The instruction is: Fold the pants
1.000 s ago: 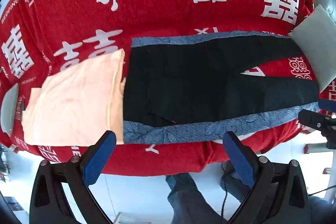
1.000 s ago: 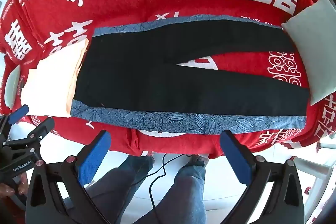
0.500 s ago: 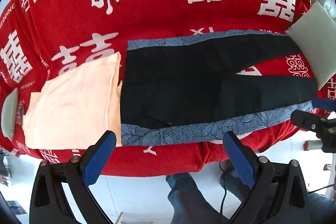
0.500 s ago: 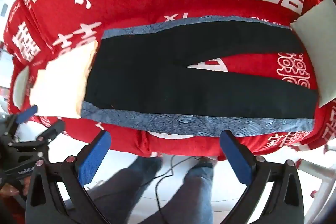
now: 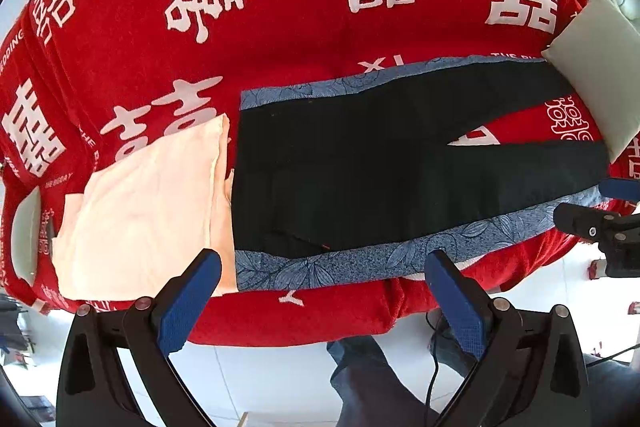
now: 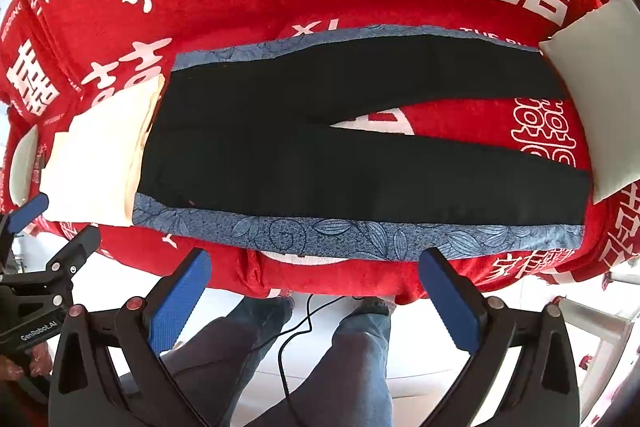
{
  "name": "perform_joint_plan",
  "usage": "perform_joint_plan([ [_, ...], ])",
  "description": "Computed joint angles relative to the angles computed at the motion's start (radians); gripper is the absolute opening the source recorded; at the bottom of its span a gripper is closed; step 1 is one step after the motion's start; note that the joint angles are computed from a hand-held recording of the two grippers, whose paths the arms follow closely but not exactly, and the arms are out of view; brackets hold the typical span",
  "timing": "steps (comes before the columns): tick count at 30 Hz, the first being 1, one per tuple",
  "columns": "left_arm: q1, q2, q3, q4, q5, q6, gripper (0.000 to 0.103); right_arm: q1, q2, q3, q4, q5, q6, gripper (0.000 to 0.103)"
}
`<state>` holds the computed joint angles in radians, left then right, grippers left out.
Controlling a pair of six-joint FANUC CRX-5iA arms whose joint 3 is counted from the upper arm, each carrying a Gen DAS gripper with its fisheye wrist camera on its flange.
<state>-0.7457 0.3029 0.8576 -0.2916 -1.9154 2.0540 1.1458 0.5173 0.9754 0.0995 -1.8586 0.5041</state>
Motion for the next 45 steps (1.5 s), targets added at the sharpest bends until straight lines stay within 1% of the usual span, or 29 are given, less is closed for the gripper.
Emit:
perform_joint_plan([
  [5,0.005,0.024,0.045,-0.01,-0.018,-0.017,0.102,-0.004,-0.002,-0.004,0.007,-0.003,-0.007,0.103],
  [18,0.023,0.011,0.018,0.004,-0.016,0.03,0.102,-0.012,0.015,0.021,0.007,-0.032,0.006,0.103],
  [26,0.021,0.022,0.042,-0.01,-0.031,0.047,0.102,-0.015,-0.015,-0.029,0.017,0.01,0.02,0.103],
  [29,0.022,0.026,0.052,-0.012,-0.039,0.082,0.102,-0.018,-0.036,-0.055,0.021,0.03,0.021,0.103],
  [33,0.023,0.04,0.07,0.002,-0.052,0.145,0.102,-0.039,-0.065,-0.087,-0.007,0.055,0.031,0.103],
  [39,-0.023,0.094,0.168,-0.036,-0.112,0.23,0.102,-0.064,-0.103,-0.12,-0.034,0.072,0.075,0.103],
  [43,-0.051,0.122,0.206,-0.045,-0.149,0.291,0.102,-0.08,-0.139,-0.166,-0.069,0.091,0.12,0.103],
  [45,-0.056,0.125,0.203,-0.034,-0.161,0.325,0.102,-0.085,-0.151,-0.188,-0.087,0.096,0.131,0.103],
])
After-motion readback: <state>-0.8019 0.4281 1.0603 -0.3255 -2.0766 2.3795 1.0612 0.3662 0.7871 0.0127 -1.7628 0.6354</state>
